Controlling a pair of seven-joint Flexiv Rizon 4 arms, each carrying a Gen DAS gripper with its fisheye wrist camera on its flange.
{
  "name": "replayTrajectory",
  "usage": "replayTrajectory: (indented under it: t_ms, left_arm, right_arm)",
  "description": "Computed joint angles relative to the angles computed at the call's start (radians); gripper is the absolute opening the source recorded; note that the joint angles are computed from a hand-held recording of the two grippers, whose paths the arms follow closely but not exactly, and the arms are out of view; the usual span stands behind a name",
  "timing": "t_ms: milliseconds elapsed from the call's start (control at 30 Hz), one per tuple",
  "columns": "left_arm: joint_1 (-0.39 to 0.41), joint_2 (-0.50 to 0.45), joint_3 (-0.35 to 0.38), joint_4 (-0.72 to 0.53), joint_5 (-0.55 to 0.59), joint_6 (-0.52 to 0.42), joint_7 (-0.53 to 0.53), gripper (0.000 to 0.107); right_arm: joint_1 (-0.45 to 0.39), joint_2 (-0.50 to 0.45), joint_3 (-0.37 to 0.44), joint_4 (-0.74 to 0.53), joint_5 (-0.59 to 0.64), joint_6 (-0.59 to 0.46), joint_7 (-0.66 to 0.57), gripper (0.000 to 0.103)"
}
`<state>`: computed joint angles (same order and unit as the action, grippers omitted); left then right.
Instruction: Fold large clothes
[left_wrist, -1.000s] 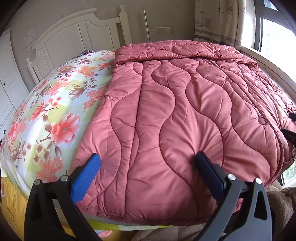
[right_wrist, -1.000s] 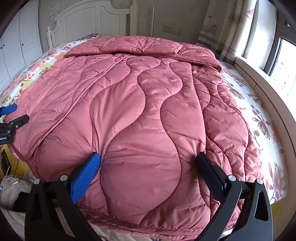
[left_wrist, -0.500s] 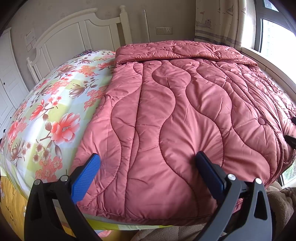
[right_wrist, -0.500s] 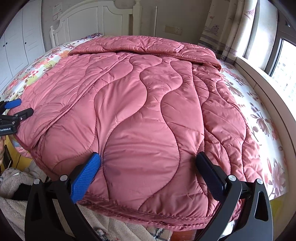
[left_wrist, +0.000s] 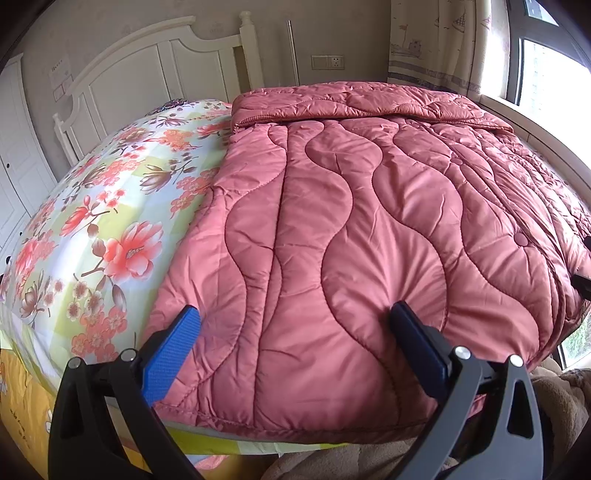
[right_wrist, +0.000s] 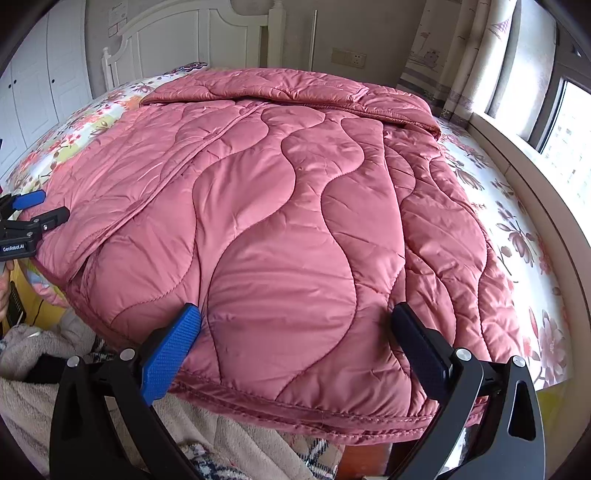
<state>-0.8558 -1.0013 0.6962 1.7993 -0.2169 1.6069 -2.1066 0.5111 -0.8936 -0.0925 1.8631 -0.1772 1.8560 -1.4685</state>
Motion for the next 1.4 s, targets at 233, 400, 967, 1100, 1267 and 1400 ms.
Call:
replayTrajectory:
  t_ms: [233, 400, 967, 1100, 1267, 1400]
  left_arm:
    - [-0.031, 0.0, 0.031, 0.024, 0.001, 0.0, -0.018, 0.101]
    - [-0.015, 0.031, 0.015, 0.097, -0.028, 0.098, -0.036, 0.101]
    - [0.216, 0.104, -0.304, 0.202, -0.1, 0.363, 0.158, 0.065]
    - [0.327, 0.127, -0.438, 0.208, -0.048, 0.434, 0.224, 0.019]
    - [0.481, 0.185, -0.583, 0.309, 0.071, 0.658, 0.167, 0.016]
    - [0.591, 0.278, -0.663, 0.484, 0.191, 0.913, 0.108, 0.016]
  right_arm:
    - [0.039, 0.029, -0.058, 0.042, 0.034, 0.057, -0.022, 0.098]
    - [0.011, 0.022, -0.092, -0.003, 0.128, 0.043, 0.026, 0.098]
    - [-0.402, -0.041, 0.261, -0.002, -0.215, 0.101, 0.132, 0.053]
    - [-0.385, -0.047, 0.277, 0.013, -0.18, 0.159, 0.093, 0.027]
    - [-0.505, -0.037, 0.37, 0.051, -0.295, 0.207, 0.167, 0.023]
    - [-0.706, 0.039, 0.485, 0.204, -0.557, 0.326, 0.196, 0.021]
